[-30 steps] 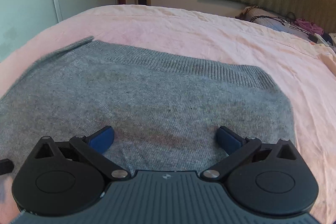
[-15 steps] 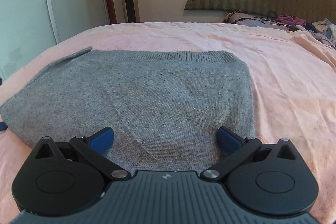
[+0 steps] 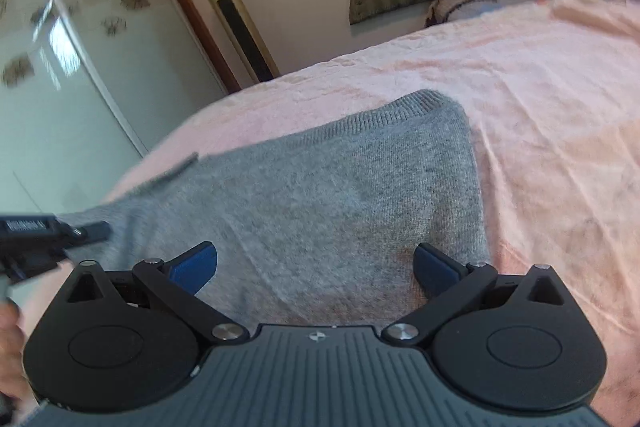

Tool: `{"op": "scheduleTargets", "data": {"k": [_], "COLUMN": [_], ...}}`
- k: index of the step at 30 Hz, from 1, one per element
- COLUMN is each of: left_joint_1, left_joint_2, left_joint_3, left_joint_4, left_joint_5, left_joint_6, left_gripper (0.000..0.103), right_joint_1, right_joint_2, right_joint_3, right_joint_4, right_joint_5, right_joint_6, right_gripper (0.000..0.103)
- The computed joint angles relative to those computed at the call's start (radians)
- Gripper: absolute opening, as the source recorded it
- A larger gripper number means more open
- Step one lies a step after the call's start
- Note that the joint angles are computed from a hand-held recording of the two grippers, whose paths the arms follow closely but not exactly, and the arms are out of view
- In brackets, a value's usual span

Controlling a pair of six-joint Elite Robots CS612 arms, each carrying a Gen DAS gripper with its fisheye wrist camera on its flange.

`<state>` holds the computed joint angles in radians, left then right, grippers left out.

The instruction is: Fold small clothes

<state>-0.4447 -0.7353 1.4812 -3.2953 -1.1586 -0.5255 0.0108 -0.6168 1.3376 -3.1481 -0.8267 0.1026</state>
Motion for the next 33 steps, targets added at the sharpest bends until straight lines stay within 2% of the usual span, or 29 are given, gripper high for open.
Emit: {"op": "scheduleTargets", "data": {"k": [3,4,5,7,10,12,14,16,18,19,21,22,23,26,28,29,30,33], "left_joint_1": [-0.042,-0.052,-0.062,-0.077,-0.087,-0.09,-0.089,-0.09,-0.091,-0.09,-0.086,-0.084,-0.082,-0.076,-0.071,-0.068,-0.065,-0.056], "left_joint_2": [0.041,0.05,0.057,0.069,0.076,0.065,0.047,0.029,0.01,0.001,-0.011,-0.016,-0.021,-0.032,-0.036,-0.033,-0.032,-0.028], "left_joint_3": [-0.066,-0.074,-0.08,-0.086,-0.083,-0.066,-0.031,0.016,0.053,0.07,0.094,0.105,0.111,0.124,0.129,0.126,0.124,0.119], "left_joint_4": [0.001,0.009,0.026,0.053,0.087,0.097,0.063,-0.001,-0.035,-0.047,-0.058,-0.06,-0.052,-0.026,-0.02,-0.019,-0.016,-0.027], "left_joint_5": [-0.094,-0.146,-0.174,-0.198,-0.212,-0.208,-0.22,-0.216,-0.207,-0.199,-0.172,-0.159,-0.141,-0.099,-0.079,-0.074,-0.068,-0.06], "left_joint_6": [0.297,0.355,0.389,0.421,0.416,0.433,0.462,0.479,0.479,0.468,0.432,0.413,0.392,0.348,0.31,0.294,0.281,0.25], "left_gripper": [0.005,0.004,0.004,0.004,0.004,0.004,0.004,0.004,0.006,0.006,0.007,0.008,0.008,0.008,0.008,0.008,0.008,0.009], "right_joint_1": [-0.04,-0.049,-0.055,-0.059,-0.058,-0.054,-0.049,-0.045,-0.037,-0.031,-0.014,-0.004,0.006,0.027,0.035,0.04,0.045,0.043], "right_joint_2": [0.057,0.079,0.095,0.112,0.127,0.126,0.122,0.128,0.128,0.123,0.122,0.128,0.134,0.147,0.149,0.154,0.157,0.139], "right_joint_3": [-0.104,-0.15,-0.189,-0.248,-0.306,-0.319,-0.323,-0.345,-0.362,-0.373,-0.413,-0.45,-0.477,-0.525,-0.549,-0.567,-0.578,-0.532], "right_joint_4": [0.003,0.028,0.081,0.215,0.423,0.514,0.558,0.597,0.666,0.729,0.889,0.994,1.062,1.138,1.179,1.207,1.223,1.159], "right_joint_5": [0.214,0.269,0.306,0.324,0.334,0.311,0.311,0.346,0.368,0.361,0.324,0.291,0.256,0.202,0.17,0.136,0.1,0.099], "right_joint_6": [0.265,0.317,0.326,0.276,0.174,0.132,0.08,0.041,-0.024,-0.086,-0.238,-0.322,-0.374,-0.455,-0.496,-0.52,-0.535,-0.545], "right_gripper": [0.103,0.103,0.103,0.103,0.103,0.103,0.103,0.103,0.103,0.103,0.092,0.089,0.085,0.081,0.057,0.028,0.017,0.015]}}
